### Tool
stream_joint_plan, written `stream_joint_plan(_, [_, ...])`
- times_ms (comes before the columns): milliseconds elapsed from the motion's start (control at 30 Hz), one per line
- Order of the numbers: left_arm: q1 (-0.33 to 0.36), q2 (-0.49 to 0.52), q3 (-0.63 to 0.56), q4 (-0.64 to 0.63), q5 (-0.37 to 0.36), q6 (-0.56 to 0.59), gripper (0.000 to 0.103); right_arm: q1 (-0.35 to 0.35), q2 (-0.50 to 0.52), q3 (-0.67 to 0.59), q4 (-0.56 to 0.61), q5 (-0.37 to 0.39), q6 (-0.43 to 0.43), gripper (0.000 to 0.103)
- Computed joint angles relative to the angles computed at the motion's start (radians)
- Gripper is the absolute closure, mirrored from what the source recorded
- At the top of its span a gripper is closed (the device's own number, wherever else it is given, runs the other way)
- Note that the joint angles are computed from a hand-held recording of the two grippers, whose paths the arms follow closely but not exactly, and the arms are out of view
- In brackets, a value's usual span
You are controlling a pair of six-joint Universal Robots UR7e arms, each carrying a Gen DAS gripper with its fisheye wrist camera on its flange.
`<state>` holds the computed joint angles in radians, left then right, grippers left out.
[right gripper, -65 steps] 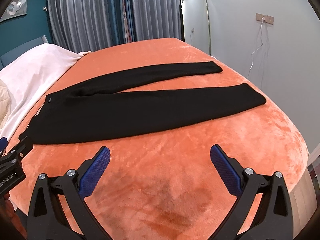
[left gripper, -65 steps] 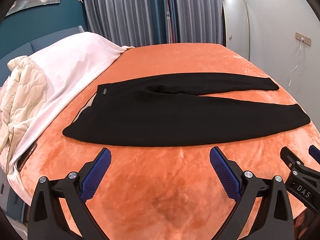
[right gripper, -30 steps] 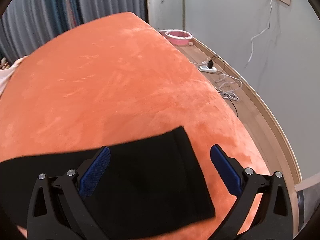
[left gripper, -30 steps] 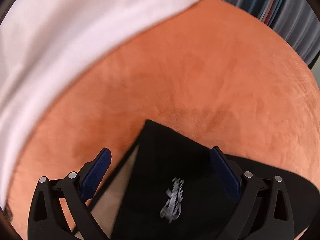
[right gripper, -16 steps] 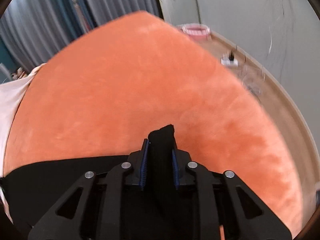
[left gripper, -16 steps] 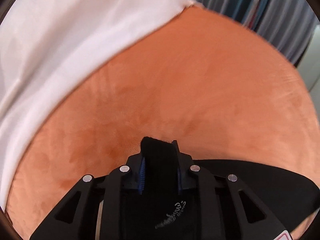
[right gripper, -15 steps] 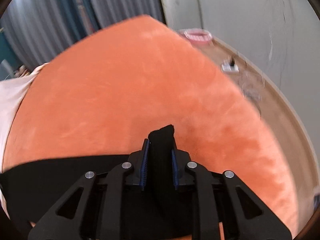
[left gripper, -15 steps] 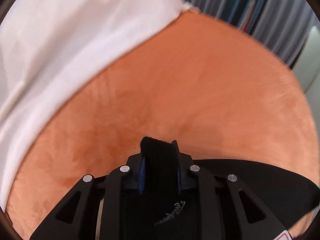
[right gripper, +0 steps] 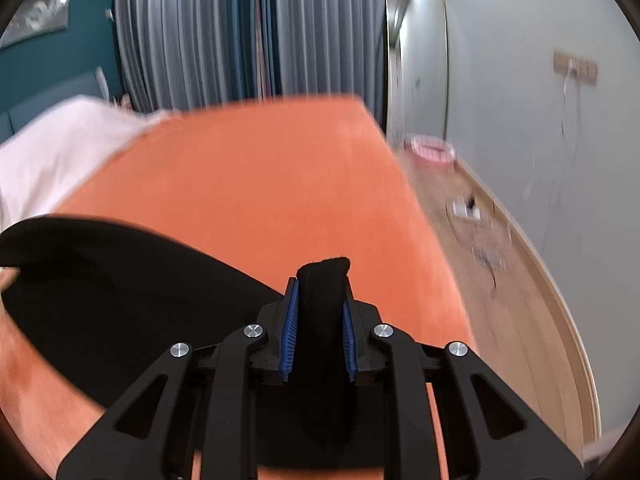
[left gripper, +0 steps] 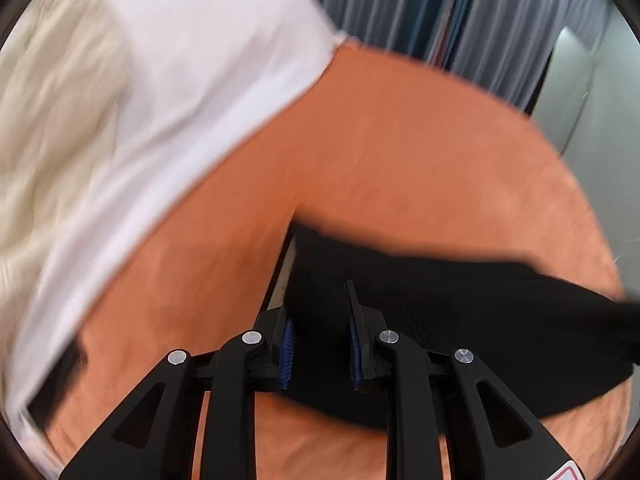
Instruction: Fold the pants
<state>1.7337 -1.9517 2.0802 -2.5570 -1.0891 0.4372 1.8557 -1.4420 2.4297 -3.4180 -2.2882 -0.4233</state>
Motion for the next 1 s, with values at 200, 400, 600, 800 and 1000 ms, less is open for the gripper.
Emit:
stream_joint_plan(200, [0.149,0.061,0.062,-0.102,-0.036,0.041,0.081,-0.118,-0.056,0.159,0.032,-0.074,0.092,0.068])
stream_joint_plan(400, [0.069,-0.018,0.097,-0.118,0.04,0.01,0.073,-0.113,-0.248,0.242,0.005,-0.023,0.19,0.051])
stream_joint_plan(600, [-0.274,-0.254,0.351,-0.346,0.421,0.092,0.05,-0.079,-0.328,0.199,0.131,0.083,0.351,0.032])
stream_joint_plan(800, [-0.665,-0.624,0.444,0.217,0.642,-0.233,0.042,-0.167,-0.166,0.082,0.278,0.091,0.5,0.09])
stream_joint_plan(1000, [-0.781,-0.689,0.409,0.667,0.514,-0.639,0.041,0.109,0.045,0.045,-0.231,-0.091,0.017,0.086])
